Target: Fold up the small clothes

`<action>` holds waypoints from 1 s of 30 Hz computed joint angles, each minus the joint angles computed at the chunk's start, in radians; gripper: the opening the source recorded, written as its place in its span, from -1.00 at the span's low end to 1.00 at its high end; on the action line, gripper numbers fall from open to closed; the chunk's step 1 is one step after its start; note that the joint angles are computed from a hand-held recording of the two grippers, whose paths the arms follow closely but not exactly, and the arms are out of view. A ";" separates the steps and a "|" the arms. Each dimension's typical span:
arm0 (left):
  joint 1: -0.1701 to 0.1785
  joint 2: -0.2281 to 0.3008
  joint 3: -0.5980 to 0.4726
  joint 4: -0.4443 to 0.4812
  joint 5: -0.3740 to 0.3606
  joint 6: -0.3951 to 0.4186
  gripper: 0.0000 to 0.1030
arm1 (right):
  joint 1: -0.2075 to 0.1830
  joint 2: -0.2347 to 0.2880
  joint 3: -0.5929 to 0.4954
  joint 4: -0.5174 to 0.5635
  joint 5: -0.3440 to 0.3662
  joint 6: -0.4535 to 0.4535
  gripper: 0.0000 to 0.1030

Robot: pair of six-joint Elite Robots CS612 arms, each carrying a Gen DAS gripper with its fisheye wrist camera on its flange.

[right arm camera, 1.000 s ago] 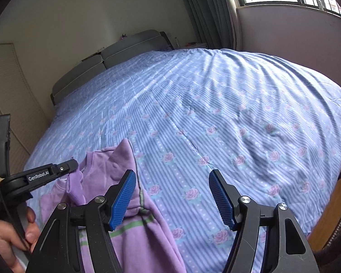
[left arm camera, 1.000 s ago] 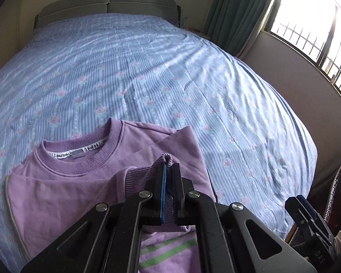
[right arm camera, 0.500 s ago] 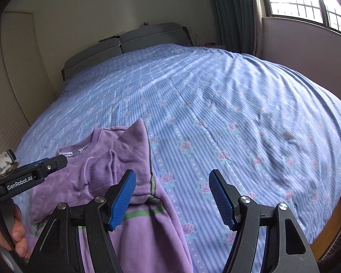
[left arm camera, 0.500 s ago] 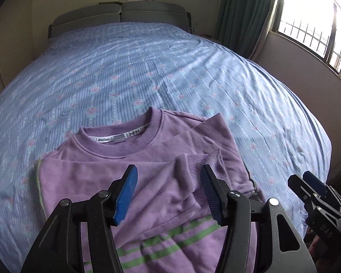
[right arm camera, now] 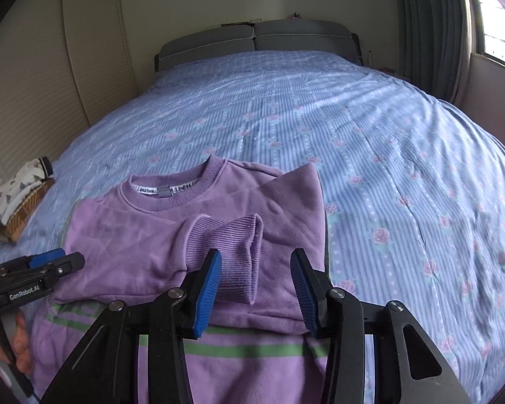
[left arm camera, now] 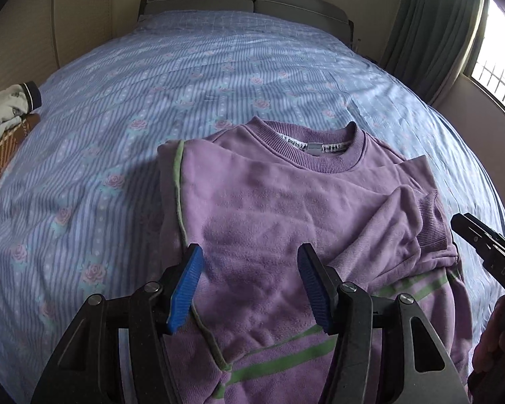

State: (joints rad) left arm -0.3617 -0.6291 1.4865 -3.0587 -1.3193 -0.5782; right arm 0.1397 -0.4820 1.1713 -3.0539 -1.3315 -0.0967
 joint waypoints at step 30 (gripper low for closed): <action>-0.009 -0.021 0.071 -0.072 0.037 0.012 0.19 | 0.004 -0.010 0.032 0.038 -0.011 -0.025 -0.26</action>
